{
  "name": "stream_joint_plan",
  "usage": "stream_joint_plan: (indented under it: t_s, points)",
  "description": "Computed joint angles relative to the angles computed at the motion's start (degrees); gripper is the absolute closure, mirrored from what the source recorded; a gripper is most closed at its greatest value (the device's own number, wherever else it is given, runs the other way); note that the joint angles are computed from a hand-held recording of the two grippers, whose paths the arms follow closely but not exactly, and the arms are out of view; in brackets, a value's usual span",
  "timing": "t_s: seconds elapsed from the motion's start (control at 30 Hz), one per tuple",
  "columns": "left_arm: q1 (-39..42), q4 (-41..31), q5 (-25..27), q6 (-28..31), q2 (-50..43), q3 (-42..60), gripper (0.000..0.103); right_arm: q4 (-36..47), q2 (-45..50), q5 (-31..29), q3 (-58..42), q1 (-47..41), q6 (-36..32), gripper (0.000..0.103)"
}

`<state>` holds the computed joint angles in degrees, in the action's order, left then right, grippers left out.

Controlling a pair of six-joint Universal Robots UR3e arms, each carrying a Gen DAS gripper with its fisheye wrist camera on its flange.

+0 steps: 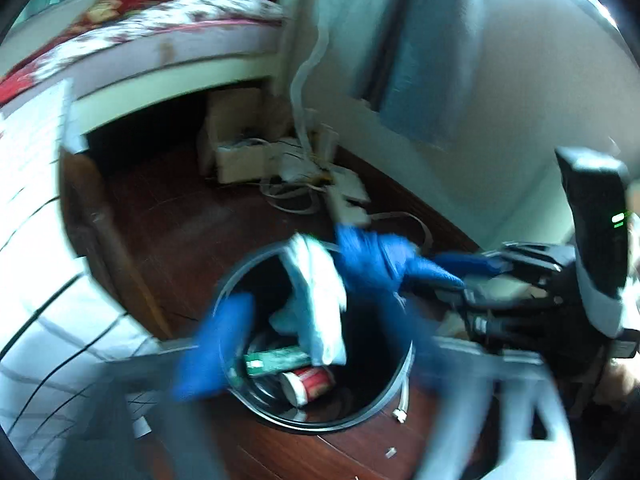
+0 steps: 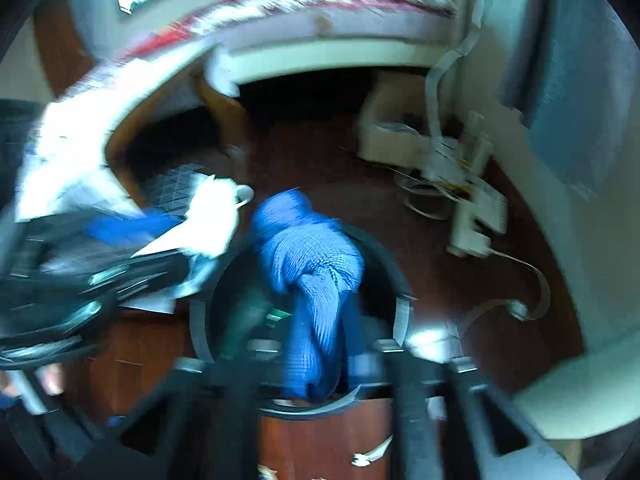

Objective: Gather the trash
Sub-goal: 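Carry both cloths over the black bucket and open both tools, then move both tools back toward the table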

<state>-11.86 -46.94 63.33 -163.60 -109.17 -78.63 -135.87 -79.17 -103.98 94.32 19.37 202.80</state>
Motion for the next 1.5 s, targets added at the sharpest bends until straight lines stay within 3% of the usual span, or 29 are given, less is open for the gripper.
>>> stream_joint_plan:
  t_s: [0.03,0.2,0.43,1.1,1.3,1.5]
  points:
    - [-0.22,3.52,2.67,-1.83,0.97,-2.28,0.001,-0.18,-0.60,-0.80,0.84,-0.32,0.78,0.004]
    - [-1.26,6.70,10.67,-5.28,1.68,-5.25,0.001,1.55,-2.23,-2.55,1.46,-0.70,2.52,0.001]
    - [-2.28,9.51,13.86,-6.65,2.76,-7.14,0.001,5.03,-0.43,-5.42,-3.55,2.50,2.55,0.001]
    - [3.72,9.93,13.18,-5.38,12.72,-12.23,0.001,8.27,5.00,-8.06,-17.33,7.85,2.98,0.001]
    - [9.02,9.72,12.01,-4.61,18.09,-14.85,0.001,10.67,11.67,-9.78,-28.87,10.94,2.76,0.001]
    - [18.44,9.68,9.32,-3.71,23.62,-17.94,0.001,14.83,22.64,-10.07,-47.72,14.28,1.63,0.001]
